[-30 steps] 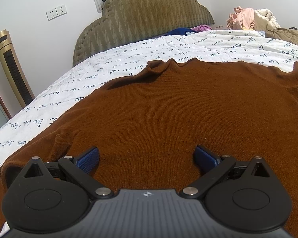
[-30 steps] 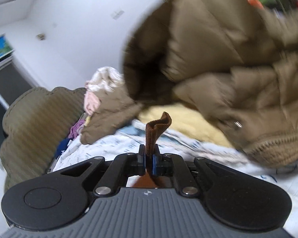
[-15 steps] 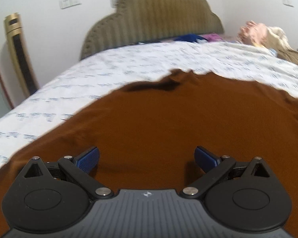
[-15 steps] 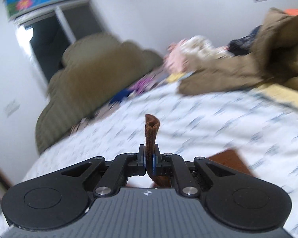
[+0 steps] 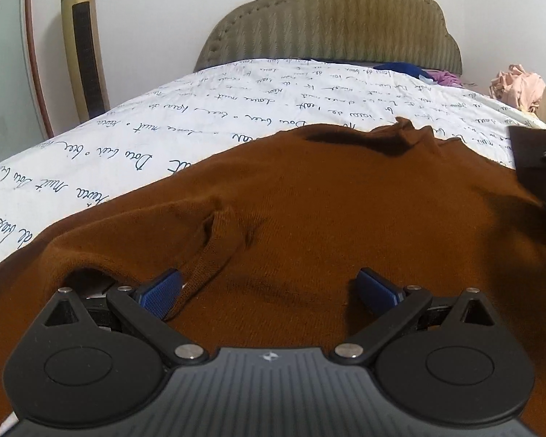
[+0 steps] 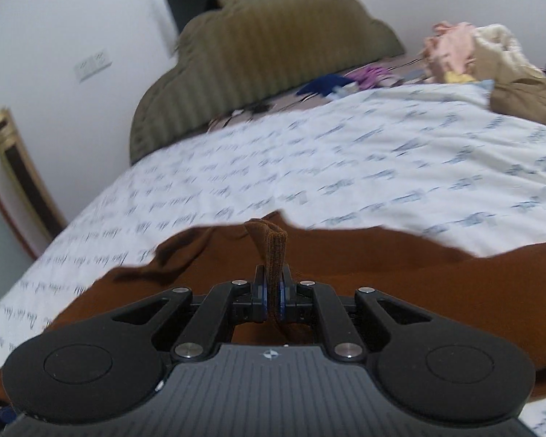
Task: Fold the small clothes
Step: 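Carry the sleeve across the sweater body and release it with the right gripper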
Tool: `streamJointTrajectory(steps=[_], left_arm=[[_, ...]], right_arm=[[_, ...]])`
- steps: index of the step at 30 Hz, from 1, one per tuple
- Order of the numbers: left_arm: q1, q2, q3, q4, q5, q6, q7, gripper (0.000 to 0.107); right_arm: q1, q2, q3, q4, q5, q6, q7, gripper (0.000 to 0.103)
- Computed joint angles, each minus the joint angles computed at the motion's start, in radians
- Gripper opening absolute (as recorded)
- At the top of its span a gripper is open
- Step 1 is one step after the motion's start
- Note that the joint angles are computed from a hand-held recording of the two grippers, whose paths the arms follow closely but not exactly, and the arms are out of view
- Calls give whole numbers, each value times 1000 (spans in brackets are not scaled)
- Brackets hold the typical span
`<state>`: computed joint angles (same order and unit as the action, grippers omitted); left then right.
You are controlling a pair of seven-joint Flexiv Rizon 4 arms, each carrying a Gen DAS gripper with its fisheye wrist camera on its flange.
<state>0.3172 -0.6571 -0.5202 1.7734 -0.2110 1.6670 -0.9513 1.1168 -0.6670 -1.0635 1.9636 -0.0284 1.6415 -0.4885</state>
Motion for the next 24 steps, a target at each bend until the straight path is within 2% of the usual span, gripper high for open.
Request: streamJointTrajectory(steps=[12, 17, 20, 24], left_arm=[[15, -6, -13, 5, 25, 27, -29, 103], [17, -8, -13, 1, 28, 28, -46, 103], [13, -9, -7, -4, 33, 27, -48, 103], [6, -11, 1, -9, 36, 26, -50, 103]], right_arm=[[-250, -5, 325, -217, -162, -49, 38, 12], [-425, -11, 556, -333, -249, -65, 3, 12], [-542, -22, 716, -412, -307, -100, -59, 12], [-619, -45, 830, -497, -359, -153, -104, 12]])
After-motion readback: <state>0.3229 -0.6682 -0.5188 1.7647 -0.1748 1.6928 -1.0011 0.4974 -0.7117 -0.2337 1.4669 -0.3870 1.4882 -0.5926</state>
